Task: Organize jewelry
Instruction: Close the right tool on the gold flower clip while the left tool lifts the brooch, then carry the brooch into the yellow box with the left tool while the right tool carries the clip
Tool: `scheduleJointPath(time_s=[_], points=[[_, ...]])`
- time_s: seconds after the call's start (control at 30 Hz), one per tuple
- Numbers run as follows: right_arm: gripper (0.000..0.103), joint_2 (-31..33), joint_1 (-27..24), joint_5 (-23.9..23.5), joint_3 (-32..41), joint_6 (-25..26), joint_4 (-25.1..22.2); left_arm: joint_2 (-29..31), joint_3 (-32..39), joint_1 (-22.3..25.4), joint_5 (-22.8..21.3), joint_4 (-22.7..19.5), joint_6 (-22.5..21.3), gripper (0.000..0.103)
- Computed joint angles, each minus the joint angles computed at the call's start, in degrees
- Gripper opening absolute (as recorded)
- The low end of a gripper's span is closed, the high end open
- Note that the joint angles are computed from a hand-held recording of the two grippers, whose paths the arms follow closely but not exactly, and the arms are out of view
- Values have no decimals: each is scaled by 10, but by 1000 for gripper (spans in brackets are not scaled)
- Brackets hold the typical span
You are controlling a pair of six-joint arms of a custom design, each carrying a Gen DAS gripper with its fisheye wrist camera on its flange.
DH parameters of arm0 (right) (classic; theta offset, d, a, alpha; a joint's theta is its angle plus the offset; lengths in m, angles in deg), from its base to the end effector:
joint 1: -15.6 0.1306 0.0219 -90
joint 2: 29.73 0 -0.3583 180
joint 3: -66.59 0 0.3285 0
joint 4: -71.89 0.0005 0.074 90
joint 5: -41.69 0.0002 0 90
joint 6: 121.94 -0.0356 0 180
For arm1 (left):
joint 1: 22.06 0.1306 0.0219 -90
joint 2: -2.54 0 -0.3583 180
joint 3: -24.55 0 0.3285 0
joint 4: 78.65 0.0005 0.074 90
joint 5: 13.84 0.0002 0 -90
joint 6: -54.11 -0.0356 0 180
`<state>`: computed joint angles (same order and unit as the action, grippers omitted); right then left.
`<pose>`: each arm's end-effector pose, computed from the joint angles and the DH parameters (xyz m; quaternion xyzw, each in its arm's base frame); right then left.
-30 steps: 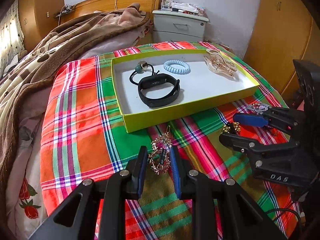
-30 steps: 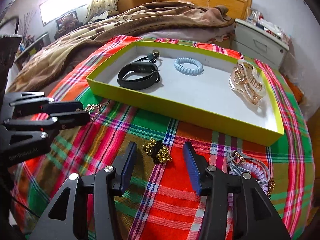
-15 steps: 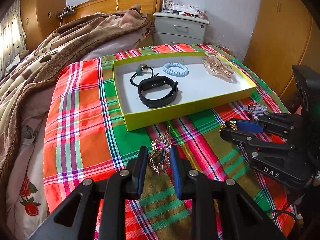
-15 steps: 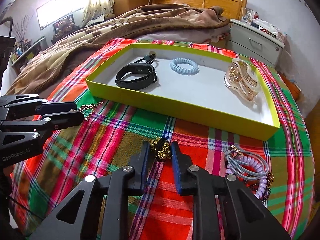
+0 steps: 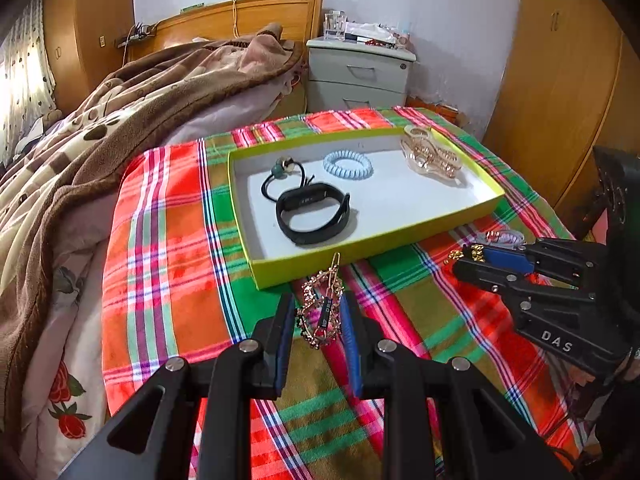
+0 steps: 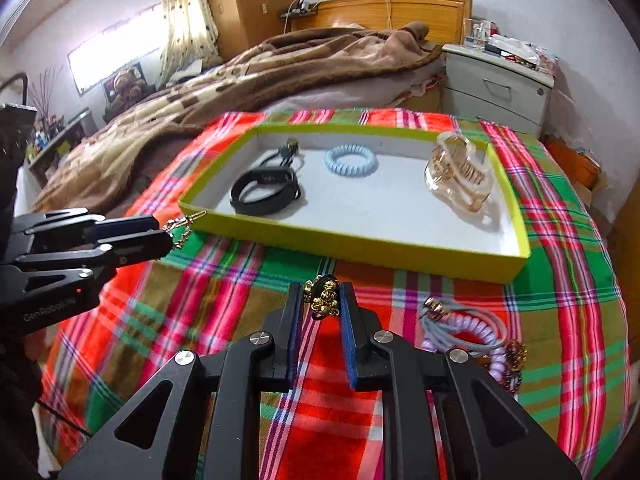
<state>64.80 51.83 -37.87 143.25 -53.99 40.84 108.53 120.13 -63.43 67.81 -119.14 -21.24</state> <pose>0.3545 0.2511 0.3047 -0.0834 0.9294 0.0957 0.3467 0.3876 -0.3352 0.3308 0.1935 0.9200 -0.0962 0.3269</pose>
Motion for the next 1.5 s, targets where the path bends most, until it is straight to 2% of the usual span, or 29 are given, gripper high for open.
scheduleJointPath(time_s=[0.3, 0.63, 0.93, 1.13, 1.33, 1.5], points=[[18, -3, -24, 9, 30, -1, -7, 27, 62, 9, 16, -10, -11, 24], [18, 33, -59, 5, 77, 12, -30, 106, 179, 18, 46, -44, -27, 24], [18, 72, -86, 0, 115, 25, -60, 204, 322, 26, 71, -101, -44, 24], [18, 94, -96, -11, 129, 27, -78, 267, 415, 27, 93, -144, -40, 24], [18, 107, -97, -12, 138, 30, -89, 322, 503, 27, 95, -188, -43, 24], [18, 116, -98, -6, 142, 34, -93, 348, 539, 25, 88, -213, -43, 24]])
